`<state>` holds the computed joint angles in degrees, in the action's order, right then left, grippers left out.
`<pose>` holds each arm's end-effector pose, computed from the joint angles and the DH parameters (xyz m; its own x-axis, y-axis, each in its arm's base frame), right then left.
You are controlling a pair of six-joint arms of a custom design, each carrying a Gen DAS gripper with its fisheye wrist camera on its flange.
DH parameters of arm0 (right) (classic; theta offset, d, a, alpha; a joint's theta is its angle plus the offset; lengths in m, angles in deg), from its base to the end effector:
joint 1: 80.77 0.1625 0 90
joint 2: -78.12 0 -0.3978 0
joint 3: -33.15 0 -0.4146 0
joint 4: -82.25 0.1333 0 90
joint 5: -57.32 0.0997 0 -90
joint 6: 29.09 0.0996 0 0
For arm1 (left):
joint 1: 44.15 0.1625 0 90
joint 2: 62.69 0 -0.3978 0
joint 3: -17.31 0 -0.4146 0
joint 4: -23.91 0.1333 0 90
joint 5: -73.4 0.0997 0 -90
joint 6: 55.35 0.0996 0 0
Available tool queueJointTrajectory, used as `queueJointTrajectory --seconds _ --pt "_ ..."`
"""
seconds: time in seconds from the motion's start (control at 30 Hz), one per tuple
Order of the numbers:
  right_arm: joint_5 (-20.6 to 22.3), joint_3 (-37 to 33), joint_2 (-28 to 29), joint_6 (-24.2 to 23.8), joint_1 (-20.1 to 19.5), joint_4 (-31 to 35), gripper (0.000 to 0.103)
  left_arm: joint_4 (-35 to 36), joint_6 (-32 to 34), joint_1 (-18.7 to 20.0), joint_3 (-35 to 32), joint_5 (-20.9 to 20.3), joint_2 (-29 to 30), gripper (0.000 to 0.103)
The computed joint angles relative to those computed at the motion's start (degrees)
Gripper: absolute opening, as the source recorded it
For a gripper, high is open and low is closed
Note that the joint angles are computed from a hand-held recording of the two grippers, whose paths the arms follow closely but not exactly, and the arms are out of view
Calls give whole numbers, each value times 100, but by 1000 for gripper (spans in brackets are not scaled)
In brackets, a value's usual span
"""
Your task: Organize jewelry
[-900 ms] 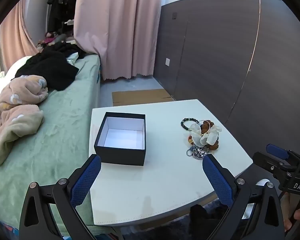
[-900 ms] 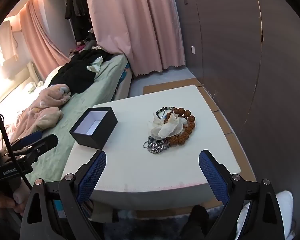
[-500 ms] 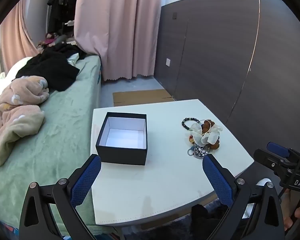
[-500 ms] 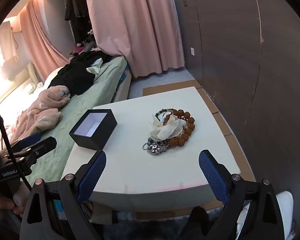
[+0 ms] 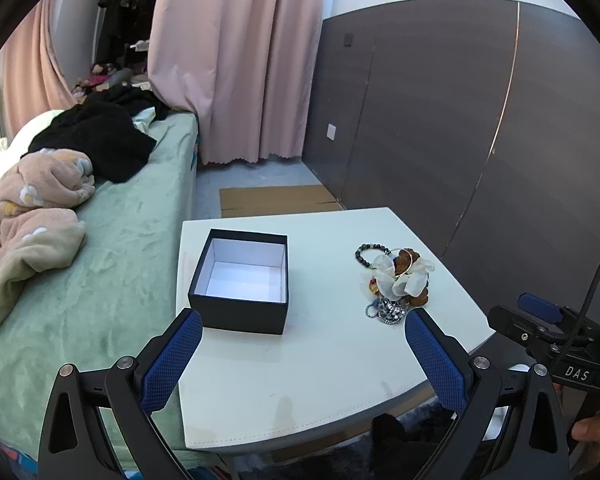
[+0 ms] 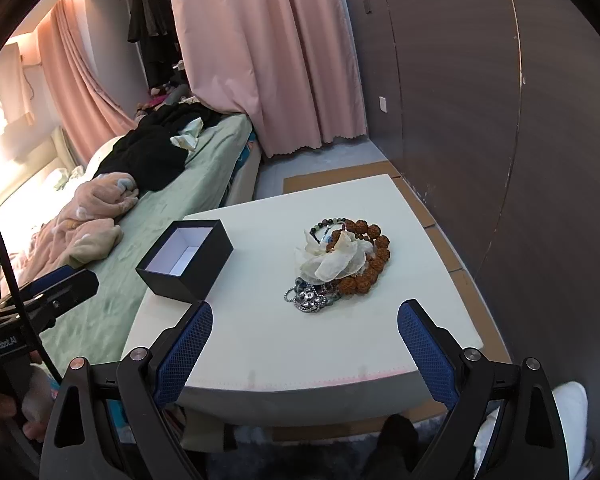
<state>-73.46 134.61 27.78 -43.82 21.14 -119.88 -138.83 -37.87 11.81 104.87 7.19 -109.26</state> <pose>0.1965 -0.6008 0.1966 -0.8052 0.2689 0.5286 -0.3151 0.5610 -0.7655 -0.2588 -0.6930 0.1544 -0.6936 0.5324 -0.4852 0.7175 0.5711 -0.3989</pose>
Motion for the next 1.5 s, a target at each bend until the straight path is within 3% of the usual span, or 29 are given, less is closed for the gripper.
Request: queueJointTrajectory --seconds 1.5 --pt "-40 -90 86 -45 25 -79 94 -378 197 -9 175 77 -36 101"
